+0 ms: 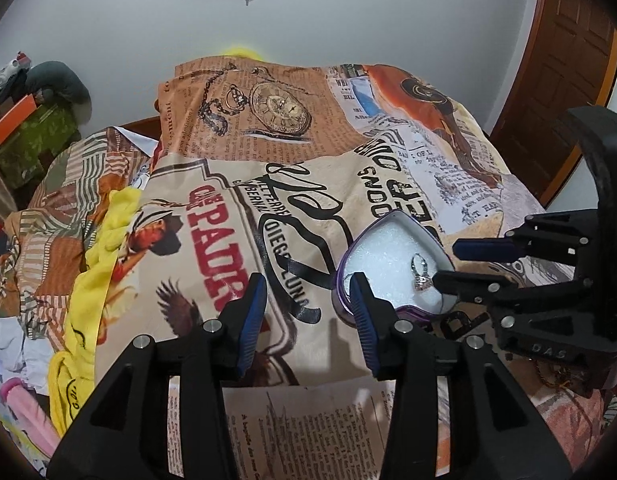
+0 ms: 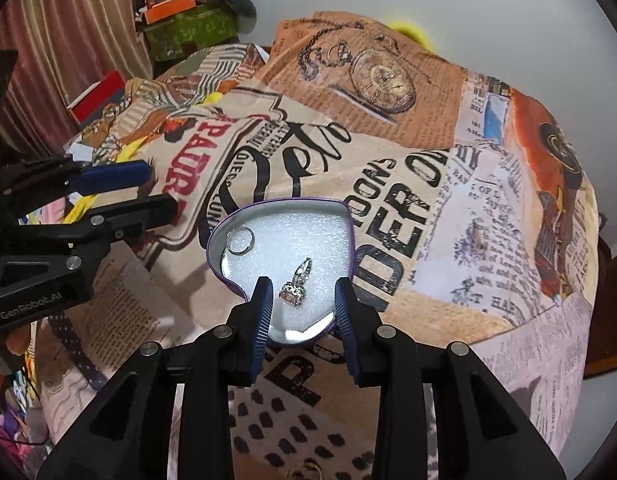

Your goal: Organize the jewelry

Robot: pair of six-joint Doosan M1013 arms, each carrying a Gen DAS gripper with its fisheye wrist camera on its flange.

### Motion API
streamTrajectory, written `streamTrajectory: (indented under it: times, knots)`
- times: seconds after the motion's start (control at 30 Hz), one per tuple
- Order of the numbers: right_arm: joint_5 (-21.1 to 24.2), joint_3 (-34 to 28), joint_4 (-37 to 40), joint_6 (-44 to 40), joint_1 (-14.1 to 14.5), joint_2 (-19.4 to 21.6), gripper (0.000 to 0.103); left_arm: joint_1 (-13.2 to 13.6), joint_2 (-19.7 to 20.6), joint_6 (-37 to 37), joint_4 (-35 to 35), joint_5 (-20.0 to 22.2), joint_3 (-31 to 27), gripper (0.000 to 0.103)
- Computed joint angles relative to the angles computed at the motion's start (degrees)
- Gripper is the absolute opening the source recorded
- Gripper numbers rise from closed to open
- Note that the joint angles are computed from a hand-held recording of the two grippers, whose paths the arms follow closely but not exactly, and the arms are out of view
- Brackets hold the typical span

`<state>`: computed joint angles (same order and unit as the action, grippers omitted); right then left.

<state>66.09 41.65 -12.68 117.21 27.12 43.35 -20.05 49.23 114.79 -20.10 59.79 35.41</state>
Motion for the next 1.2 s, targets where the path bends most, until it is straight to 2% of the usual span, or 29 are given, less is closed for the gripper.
streamTrajectory:
  times: [0.33, 0.73, 0.93, 1.2]
  knots:
    - [-4.1, 5.7, -4.3, 4.5, 1.2, -4.8, 0.029, -0.1, -4.8, 2.7, -2.4, -3.1, 6.5, 0.042]
    - [-9.8, 17.6, -12.6, 13.5, 3.2, -13.2, 0.029, -1.2, -11.1, 8.4, -4.7, -7.3, 15.9, 0.046]
    - [-11.9, 23.4, -14.9, 18.2, 3.7, -16.7, 0.029, -2.3, -12.8, 11.0, -5.8, -7.1, 19.1, 0.046]
    - [-11.3, 28.1, -17.6, 22.2, 4.3, -18.8, 0.03, -3.8, -13.1, 12.3, -5.8, -5.0, 21.2, 0.046]
